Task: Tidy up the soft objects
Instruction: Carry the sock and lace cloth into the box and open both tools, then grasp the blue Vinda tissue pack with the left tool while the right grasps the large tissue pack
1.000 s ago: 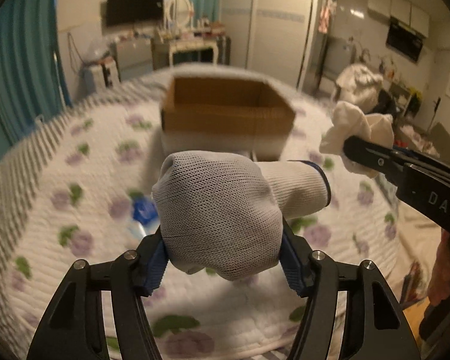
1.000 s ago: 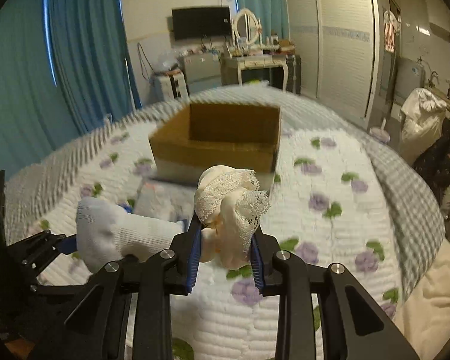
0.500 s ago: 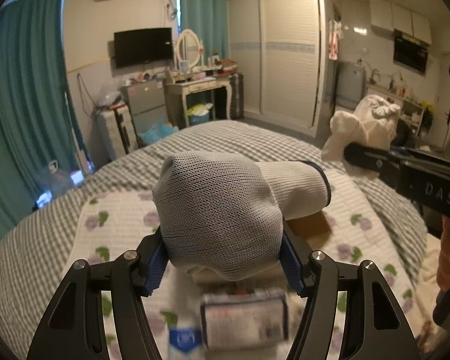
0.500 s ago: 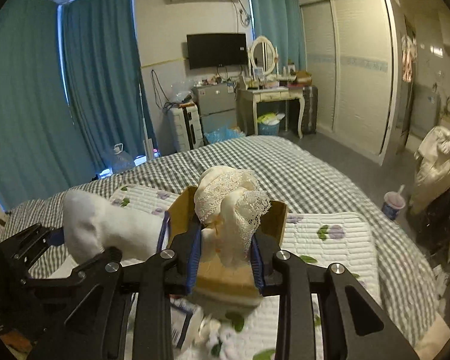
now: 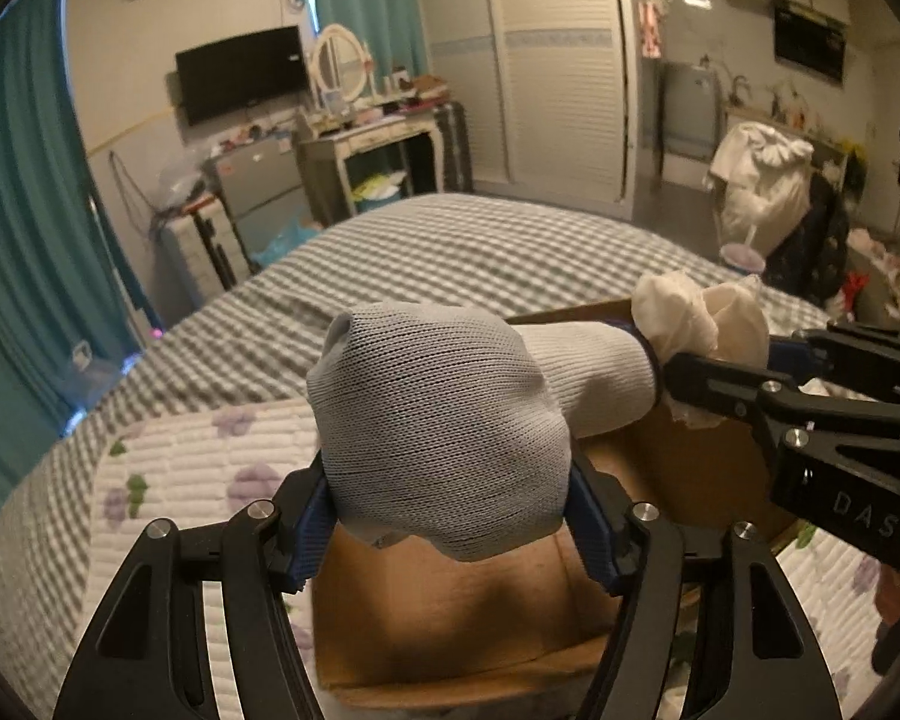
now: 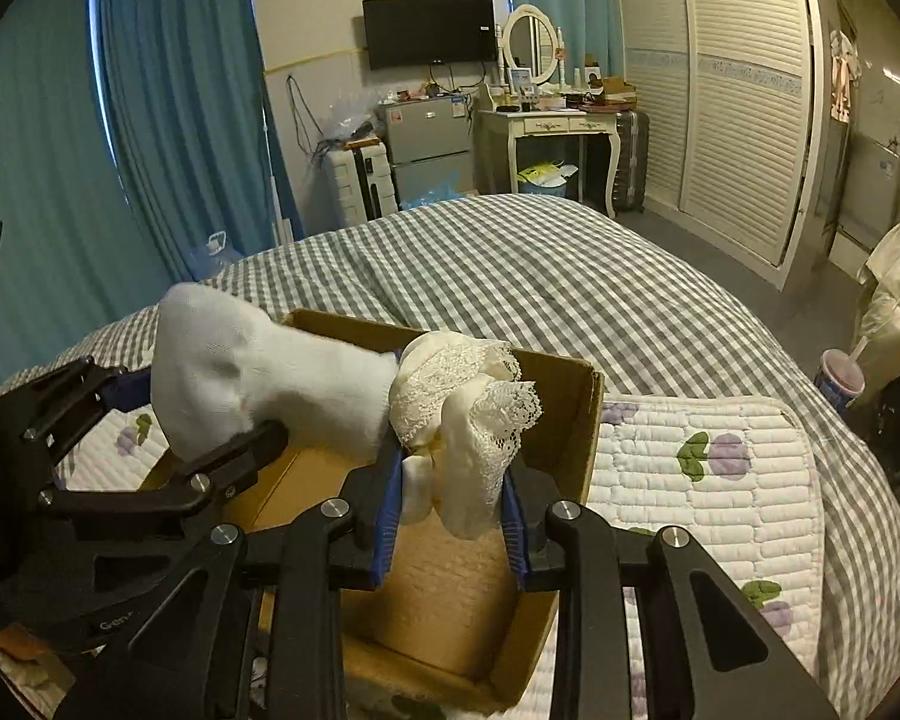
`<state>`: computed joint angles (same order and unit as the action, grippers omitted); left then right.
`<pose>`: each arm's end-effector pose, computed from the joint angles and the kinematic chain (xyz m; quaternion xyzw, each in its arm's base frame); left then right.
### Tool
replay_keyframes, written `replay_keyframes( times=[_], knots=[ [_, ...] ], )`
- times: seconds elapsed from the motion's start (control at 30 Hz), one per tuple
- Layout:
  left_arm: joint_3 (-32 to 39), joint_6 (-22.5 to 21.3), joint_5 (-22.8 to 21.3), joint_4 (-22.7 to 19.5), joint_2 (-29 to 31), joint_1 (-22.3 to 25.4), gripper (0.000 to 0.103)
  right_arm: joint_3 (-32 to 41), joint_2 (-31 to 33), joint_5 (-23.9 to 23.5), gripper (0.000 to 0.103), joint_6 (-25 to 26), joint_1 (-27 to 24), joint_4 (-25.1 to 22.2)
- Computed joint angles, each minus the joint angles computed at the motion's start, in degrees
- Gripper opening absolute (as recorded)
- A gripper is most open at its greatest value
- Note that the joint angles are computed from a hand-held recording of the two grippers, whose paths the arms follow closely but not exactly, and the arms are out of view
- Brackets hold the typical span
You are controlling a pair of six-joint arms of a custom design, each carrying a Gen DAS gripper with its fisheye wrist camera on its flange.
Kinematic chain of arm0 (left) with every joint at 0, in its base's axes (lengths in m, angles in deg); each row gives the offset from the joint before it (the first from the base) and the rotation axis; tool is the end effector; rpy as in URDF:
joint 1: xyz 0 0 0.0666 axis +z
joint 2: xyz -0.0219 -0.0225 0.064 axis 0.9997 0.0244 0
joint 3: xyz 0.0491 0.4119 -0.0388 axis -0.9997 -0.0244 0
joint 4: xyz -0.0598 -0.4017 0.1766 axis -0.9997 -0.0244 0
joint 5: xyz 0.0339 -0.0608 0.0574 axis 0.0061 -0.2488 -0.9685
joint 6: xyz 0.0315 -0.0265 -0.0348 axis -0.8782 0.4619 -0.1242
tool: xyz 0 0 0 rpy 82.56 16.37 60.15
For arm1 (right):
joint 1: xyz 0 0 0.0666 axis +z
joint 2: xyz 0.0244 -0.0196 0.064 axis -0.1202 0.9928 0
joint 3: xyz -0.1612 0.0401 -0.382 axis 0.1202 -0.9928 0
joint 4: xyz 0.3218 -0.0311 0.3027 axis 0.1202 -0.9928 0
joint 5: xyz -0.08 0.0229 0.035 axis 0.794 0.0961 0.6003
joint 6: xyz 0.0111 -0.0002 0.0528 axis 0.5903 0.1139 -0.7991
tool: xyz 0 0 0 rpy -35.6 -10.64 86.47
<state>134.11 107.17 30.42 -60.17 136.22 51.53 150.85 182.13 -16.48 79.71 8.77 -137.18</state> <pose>0.6232 -0.4493 0.5265 0.0341 0.9061 0.0397 0.4198 0.6711 0.1968 0.5291 -0.2070 0.8826 0.1512 0.3941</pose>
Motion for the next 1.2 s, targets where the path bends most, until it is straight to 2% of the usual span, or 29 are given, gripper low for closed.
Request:
replay_keyframes(
  times=[0.03,0.07,0.1,0.13,0.2,0.27,0.37,0.47,0.6,0.73,0.83,0.93,1.03,1.2],
  knots=[
    [-0.5,0.5,0.1,0.7,-0.3,0.1,0.076,0.0,0.1,-0.1,0.035,-0.5,-0.2,0.2],
    [-2.6,1.0,-0.1,2.4,-1.5,0.1,0.088,0.3,0.4,-0.4,0.041,-1.2,-0.5,0.3],
    [-2.9,1.2,-0.3,3.0,-1.8,0.0,0.100,0.3,0.4,-0.7,0.057,-1.9,-0.6,0.4],
    [-4.3,1.5,-0.9,4.4,-2.9,-0.1,0.103,0.5,0.4,-1.2,0.067,-2.7,-1.0,0.4],
    [-3.8,1.3,-2.0,4.3,-3.2,-0.5,0.103,0.8,0.2,-0.8,0.068,-3.2,-1.1,0.3],
    [-1.1,0.9,-3.5,2.2,-2.6,-1.0,0.103,1.0,-0.5,0.0,0.071,-3.5,-1.4,0.0],
    [-0.5,0.3,-5.6,1.5,-3.9,-1.8,0.103,1.4,-2.2,0.1,0.078,-4.3,-2.0,-1.1],
    [-2.9,-0.2,-7.8,2.6,-7.6,-3.0,0.103,1.0,-5.4,0.9,0.081,-3.9,-2.2,-1.8],
    [-6.3,-0.4,-11.6,3.1,-12.7,-5.2,0.103,0.0,-10.5,2.0,0.091,-2.5,-1.8,-2.9],
    [-12.0,0.1,-15.8,2.8,-18.5,-7.4,0.103,-3.7,-17.1,2.5,0.103,-0.7,-0.8,-3.4],
    [-16.8,2.3,-17.7,1.8,-22.3,-8.6,0.103,-7.8,-21.6,3.2,0.103,0.1,0.7,-2.7],
    [-21.4,5.1,-17.9,-0.1,-25.2,-9.2,0.103,-13.4,-25.9,3.3,0.103,0.1,2.3,-1.8],
    [-27.9,8.7,-17.7,-0.3,-28.2,-9.2,0.103,-20.1,-29.2,4.2,0.103,-0.2,4.5,0.2],
    [-40.1,13.4,-16.1,2.3,-31.9,-8.5,0.103,-29.0,-29.8,7.0,0.103,0.9,8.8,2.7]
  ],
)
